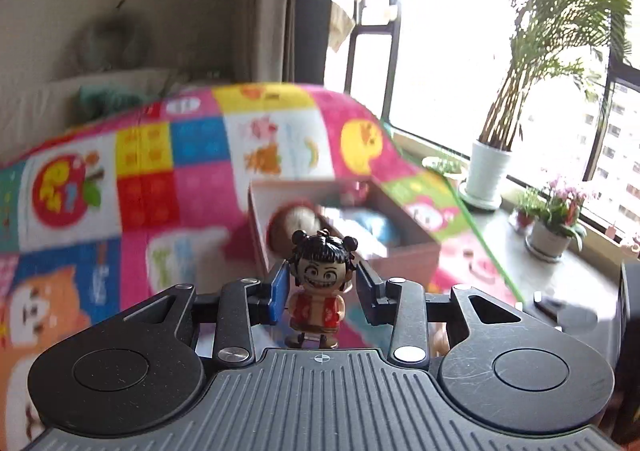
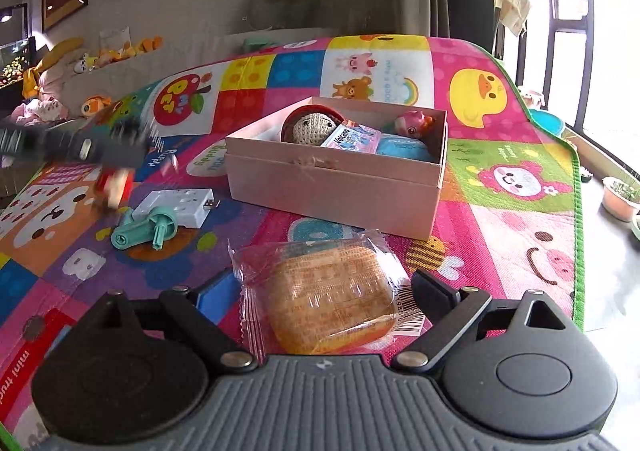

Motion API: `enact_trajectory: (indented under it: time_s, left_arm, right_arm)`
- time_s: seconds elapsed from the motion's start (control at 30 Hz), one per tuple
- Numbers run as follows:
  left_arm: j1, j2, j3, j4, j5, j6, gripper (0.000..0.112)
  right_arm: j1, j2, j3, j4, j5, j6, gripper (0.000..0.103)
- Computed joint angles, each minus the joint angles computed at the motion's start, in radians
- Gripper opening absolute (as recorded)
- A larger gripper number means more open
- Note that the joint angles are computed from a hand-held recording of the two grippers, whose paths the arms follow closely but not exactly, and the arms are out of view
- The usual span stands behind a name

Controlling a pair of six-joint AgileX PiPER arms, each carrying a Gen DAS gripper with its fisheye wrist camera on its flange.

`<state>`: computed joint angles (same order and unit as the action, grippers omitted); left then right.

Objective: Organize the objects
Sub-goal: 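Lower the figurine into the pink box with the left gripper while the right carries bread over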

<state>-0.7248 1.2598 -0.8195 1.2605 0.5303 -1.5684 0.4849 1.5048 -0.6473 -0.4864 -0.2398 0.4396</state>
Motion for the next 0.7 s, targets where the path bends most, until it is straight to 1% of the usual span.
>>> enact_trajectory:
  time_s: [0.03, 0.07, 0.13, 0.2, 0.23, 0.27, 0.3, 0.33, 0.37, 0.4, 0.43, 0.47, 0.53, 0.57, 0.6, 0.7]
  left_arm:
    - [0.043, 0.047, -0.089, -0.044, -0.020, 0.096, 0.040]
    - [0.090, 0.104, -0.182, -0.125, -0.051, 0.196, 0.040]
    - [0.196, 0.211, -0.339, -0.322, -0.149, 0.396, 0.041]
    - [0.276, 0.361, -0.511, -0.522, -0.196, 0.574, 0.041]
    - [0.305, 0.425, -0.571, -0.622, -0.219, 0.653, 0.041]
    - [0.324, 0.494, -0.645, -0.722, -0.205, 0.734, 0.041]
    - [0.338, 0.557, -0.727, -0.822, -0.156, 0.821, 0.041]
    - [0.348, 0.621, -0.814, -0.888, -0.086, 0.882, 0.041]
    - [0.355, 0.660, -0.869, -0.913, -0.046, 0.906, 0.039]
    - [0.358, 0.686, -0.889, -0.899, -0.042, 0.897, 0.038]
    - [0.356, 0.691, -0.875, -0.856, -0.071, 0.860, 0.039]
    - [0.365, 0.674, -0.824, -0.854, -0.130, 0.856, 0.039]
    - [0.379, 0.639, -0.768, -0.918, -0.176, 0.909, 0.039]
    - [0.381, 0.621, -0.733, -0.905, -0.197, 0.892, 0.039]
    - [0.379, 0.593, -0.686, -0.874, -0.214, 0.863, 0.038]
    - [0.363, 0.479, -0.493, -0.699, -0.281, 0.694, 0.039]
  right_arm:
    - [-0.002, -0.004, 0.007, -0.002, -0.009, 0.001, 0.092]
    - [-0.004, -0.008, 0.014, 0.004, -0.019, -0.003, 0.092]
    - [-0.012, -0.015, 0.028, 0.014, -0.042, -0.004, 0.092]
    - [-0.028, -0.015, 0.033, -0.028, -0.056, 0.054, 0.092]
    - [-0.040, -0.015, 0.033, -0.067, -0.062, 0.101, 0.092]
    - [-0.049, -0.013, 0.031, -0.104, -0.067, 0.146, 0.093]
    - [-0.062, -0.012, 0.030, -0.150, -0.075, 0.195, 0.093]
    - [-0.070, -0.011, 0.029, -0.178, -0.082, 0.225, 0.093]
    - [-0.075, -0.010, 0.031, -0.193, -0.089, 0.241, 0.093]
    - [-0.080, -0.009, 0.031, -0.207, -0.097, 0.254, 0.093]
    - [-0.081, -0.007, 0.030, -0.214, -0.100, 0.260, 0.093]
    - [-0.083, -0.006, 0.030, -0.221, -0.103, 0.268, 0.093]
    - [-0.087, -0.005, 0.028, -0.239, -0.107, 0.285, 0.093]
    - [-0.087, -0.004, 0.027, -0.241, -0.107, 0.289, 0.093]
    - [-0.087, -0.004, 0.026, -0.242, -0.106, 0.290, 0.093]
    - [-0.082, -0.005, 0.027, -0.223, -0.102, 0.272, 0.093]
